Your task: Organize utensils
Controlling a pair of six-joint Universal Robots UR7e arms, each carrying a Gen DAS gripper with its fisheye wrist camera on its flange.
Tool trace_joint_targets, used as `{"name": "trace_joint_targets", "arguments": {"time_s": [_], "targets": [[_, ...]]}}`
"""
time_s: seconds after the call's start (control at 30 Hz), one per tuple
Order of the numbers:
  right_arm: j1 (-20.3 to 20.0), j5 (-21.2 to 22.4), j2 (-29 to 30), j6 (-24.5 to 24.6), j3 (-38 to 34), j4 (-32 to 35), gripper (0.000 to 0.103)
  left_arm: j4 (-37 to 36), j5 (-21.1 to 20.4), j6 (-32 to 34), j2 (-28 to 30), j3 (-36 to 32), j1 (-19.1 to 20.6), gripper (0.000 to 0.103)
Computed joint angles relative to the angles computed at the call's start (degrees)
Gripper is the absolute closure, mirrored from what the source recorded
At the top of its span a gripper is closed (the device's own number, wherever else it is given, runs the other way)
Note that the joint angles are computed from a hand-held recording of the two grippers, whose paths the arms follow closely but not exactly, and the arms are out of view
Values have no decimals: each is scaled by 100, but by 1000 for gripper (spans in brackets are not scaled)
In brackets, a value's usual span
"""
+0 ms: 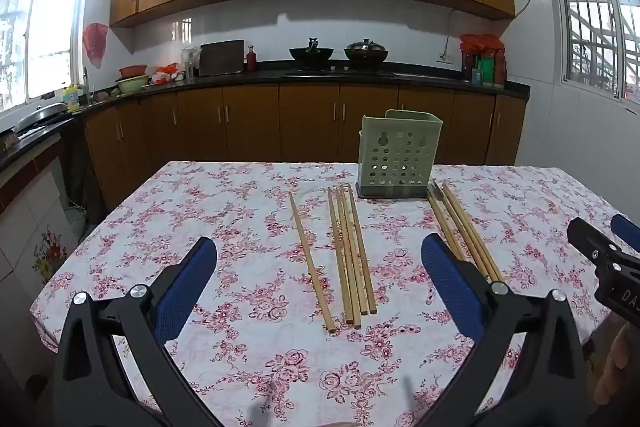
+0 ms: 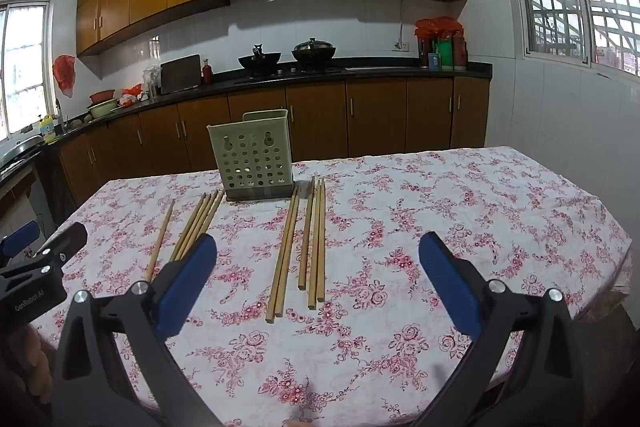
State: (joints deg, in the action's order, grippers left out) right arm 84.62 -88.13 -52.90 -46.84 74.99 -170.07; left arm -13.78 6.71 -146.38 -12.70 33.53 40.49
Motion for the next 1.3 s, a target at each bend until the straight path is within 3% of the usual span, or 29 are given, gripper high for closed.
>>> {"name": "trace_joint_targets", "arguments": {"time_s": [0.07,1.3], "targets": [[1,-5,-1,3,0,3,4,295,-13,-198,89,-190,1,2],[10,-10,-13,10,20,2,4,99,-5,-77,32,-65,-3,2]]}}
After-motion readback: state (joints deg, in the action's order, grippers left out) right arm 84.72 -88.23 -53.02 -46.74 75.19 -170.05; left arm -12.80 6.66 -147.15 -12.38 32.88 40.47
